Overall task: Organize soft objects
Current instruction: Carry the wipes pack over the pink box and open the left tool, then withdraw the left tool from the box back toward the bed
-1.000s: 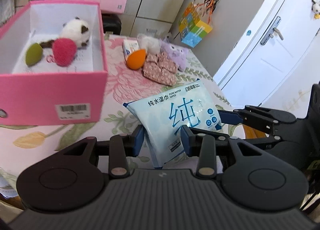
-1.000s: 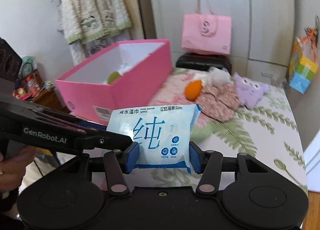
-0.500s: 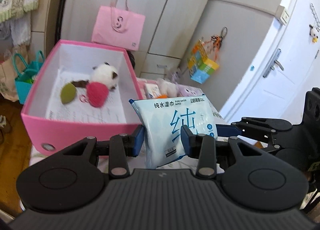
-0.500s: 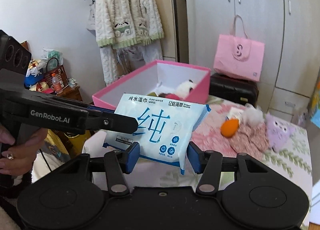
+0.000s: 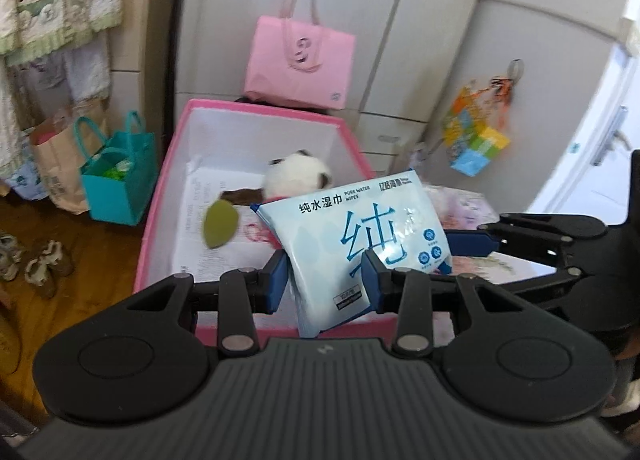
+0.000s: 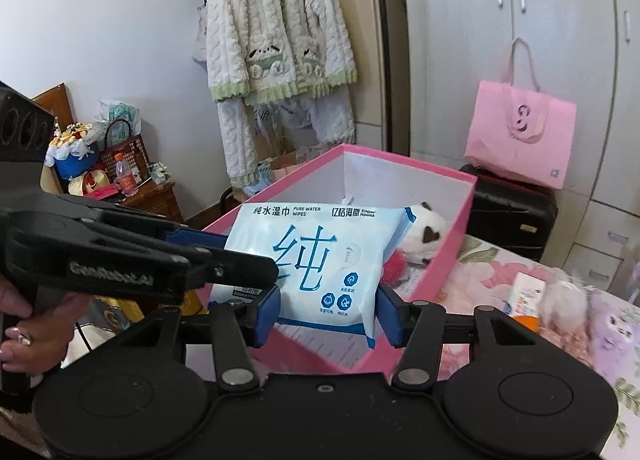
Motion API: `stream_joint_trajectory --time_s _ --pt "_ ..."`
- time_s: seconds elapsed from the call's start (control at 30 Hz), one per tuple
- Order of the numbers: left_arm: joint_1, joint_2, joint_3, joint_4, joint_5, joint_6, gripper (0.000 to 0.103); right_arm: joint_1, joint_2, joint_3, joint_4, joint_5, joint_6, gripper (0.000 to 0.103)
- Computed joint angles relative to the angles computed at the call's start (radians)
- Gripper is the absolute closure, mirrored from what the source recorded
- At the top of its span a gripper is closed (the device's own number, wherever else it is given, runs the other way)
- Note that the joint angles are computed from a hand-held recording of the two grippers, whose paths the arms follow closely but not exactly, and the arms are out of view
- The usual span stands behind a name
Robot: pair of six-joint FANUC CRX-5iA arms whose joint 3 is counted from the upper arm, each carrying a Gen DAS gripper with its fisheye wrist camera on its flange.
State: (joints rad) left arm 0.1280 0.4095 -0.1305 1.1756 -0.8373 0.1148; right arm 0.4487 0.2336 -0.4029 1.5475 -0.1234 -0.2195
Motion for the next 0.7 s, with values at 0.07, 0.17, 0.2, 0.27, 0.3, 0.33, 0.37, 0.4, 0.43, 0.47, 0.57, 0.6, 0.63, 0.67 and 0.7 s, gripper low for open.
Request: stream_joint_trajectory --time_s 0.07,0.17,0.2,0.27,0.3,0.33,0.37,0.4,0.43,0.47,0.57,0.6,0.63,0.67,0.7 --pt "-0.005 0.022 0.026 -0.014 0.022 0.022 0.065 0.010 0.031 0.030 -0.095 0.008 0.078 0.045" --pt "-0.007 0.060 0.075 -0.049 0.026 0.065 0.065 0.018 0.069 0.069 -0.179 0.001 0.150 0.044" --pt "-0.007 0.074 0.094 -0.066 0.022 0.080 0.065 0.021 0.079 0.078 -0.186 -0.008 0.160 0.044" --pt "-0.009 0.091 0.116 -0.090 0.025 0.101 0.066 0.029 0.098 0.096 -0.229 -0.020 0.204 0.044" --pt "-0.011 0.098 0.124 -0.100 0.032 0.103 0.066 0.045 0.109 0.113 -0.307 -0.038 0.273 0.044" --pt "-0.012 0.105 0.135 -0.118 0.034 0.119 0.065 0.059 0.120 0.131 -0.379 -0.056 0.335 0.044" --pt "-0.013 0.109 0.140 -0.130 0.034 0.127 0.065 0.071 0.130 0.147 -0.431 -0.073 0.383 0.044" --pt "-0.014 0.113 0.143 -0.136 0.036 0.130 0.065 0.080 0.138 0.161 -0.472 -0.091 0.418 0.044" --pt "-0.015 0.114 0.143 -0.138 0.044 0.131 0.064 0.088 0.147 0.174 -0.496 -0.113 0.439 0.044" --pt "-0.020 0.105 0.126 -0.128 0.071 0.118 0.062 0.087 0.151 0.176 -0.468 -0.124 0.421 0.044" --pt "-0.050 0.048 0.034 -0.049 0.194 -0.061 0.060 0.101 0.152 0.178 -0.434 -0.169 0.426 0.043" --pt "-0.049 0.036 0.021 -0.037 0.199 -0.087 0.058 0.099 0.147 0.169 -0.413 -0.164 0.412 0.043" --pt "-0.042 0.030 0.018 -0.043 0.181 -0.088 0.056 0.100 0.137 0.159 -0.409 -0.159 0.407 0.043" --pt "-0.038 0.026 0.020 -0.053 0.169 -0.080 0.056 0.099 0.127 0.148 -0.404 -0.153 0.398 0.043" --pt "-0.036 0.016 0.012 -0.054 0.170 -0.085 0.054 0.098 0.116 0.136 -0.393 -0.150 0.382 0.042"
